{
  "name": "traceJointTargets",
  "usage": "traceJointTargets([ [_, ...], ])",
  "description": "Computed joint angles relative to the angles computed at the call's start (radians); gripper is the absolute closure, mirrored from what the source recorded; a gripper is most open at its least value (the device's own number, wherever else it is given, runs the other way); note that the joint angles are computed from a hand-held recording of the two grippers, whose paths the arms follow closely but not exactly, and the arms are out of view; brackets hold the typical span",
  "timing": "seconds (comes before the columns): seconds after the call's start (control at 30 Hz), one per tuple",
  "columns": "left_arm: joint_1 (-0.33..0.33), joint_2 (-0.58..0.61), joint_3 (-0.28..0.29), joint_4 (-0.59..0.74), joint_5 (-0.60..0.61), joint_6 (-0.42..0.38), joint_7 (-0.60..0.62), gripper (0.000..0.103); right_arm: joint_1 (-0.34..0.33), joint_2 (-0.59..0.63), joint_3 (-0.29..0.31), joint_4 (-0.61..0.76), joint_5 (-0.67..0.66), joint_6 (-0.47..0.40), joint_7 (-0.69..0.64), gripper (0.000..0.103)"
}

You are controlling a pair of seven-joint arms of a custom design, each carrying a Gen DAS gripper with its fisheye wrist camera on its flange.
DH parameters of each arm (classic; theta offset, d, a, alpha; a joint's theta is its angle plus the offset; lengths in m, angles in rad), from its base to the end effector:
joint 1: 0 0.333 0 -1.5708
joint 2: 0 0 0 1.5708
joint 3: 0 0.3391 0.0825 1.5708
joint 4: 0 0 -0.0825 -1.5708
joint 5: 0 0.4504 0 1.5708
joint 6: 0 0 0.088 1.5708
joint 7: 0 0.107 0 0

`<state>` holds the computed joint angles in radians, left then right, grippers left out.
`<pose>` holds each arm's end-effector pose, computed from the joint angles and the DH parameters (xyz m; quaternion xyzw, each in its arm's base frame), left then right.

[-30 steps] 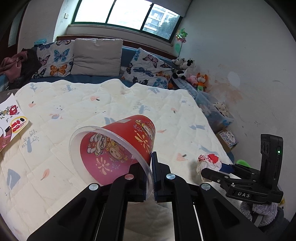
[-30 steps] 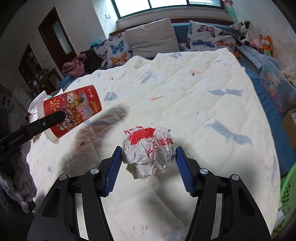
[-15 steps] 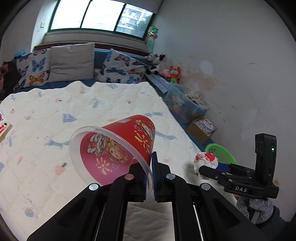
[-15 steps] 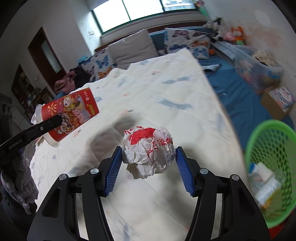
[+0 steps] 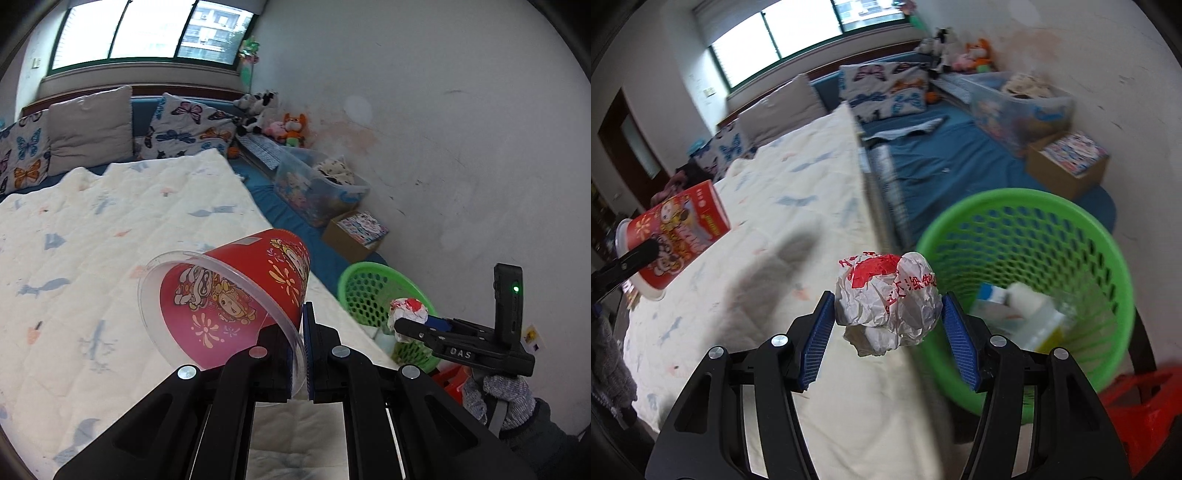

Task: Collect trash
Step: 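Carry the crumpled paper into the green basket and open the right tool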

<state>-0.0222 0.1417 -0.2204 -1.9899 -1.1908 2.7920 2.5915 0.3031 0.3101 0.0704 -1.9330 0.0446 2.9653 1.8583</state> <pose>0.6658 -0.1160 0.4332 -0.5543 0.7001 -0.4384 0.1020 0.6751 0.2573 0.3931 -0.6723 0.6501 -0.1365 0.3266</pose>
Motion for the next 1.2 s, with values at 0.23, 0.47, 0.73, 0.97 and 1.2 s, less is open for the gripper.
traceJointTargets([
  [0.23, -0.021, 0.028, -0.022, 0.03, 0.053, 0.0, -0.04, 0.098, 0.007, -0.017, -0.058, -0.027, -0.061, -0.004, 0.057, 0.042],
  [0.47, -0.034, 0.051, -0.043, 0.053, 0.126, 0.006, -0.092, 0.098, -0.017, -0.01, -0.063, -0.026, -0.077, -0.007, 0.073, 0.04],
  [0.73, -0.041, 0.082, -0.07, 0.083, 0.193, -0.003, -0.134, 0.098, -0.043, -0.009, -0.061, -0.029, -0.077, -0.009, 0.067, 0.035],
  [0.97, -0.05, 0.097, -0.085, 0.094, 0.239, -0.012, -0.162, 0.098, -0.054, -0.022, -0.063, -0.045, -0.069, 0.007, 0.067, 0.03],
  [1.2, -0.063, 0.125, -0.096, 0.12, 0.311, -0.027, -0.21, 0.098, -0.068, -0.06, -0.062, -0.092, -0.057, 0.036, 0.063, 0.03],
])
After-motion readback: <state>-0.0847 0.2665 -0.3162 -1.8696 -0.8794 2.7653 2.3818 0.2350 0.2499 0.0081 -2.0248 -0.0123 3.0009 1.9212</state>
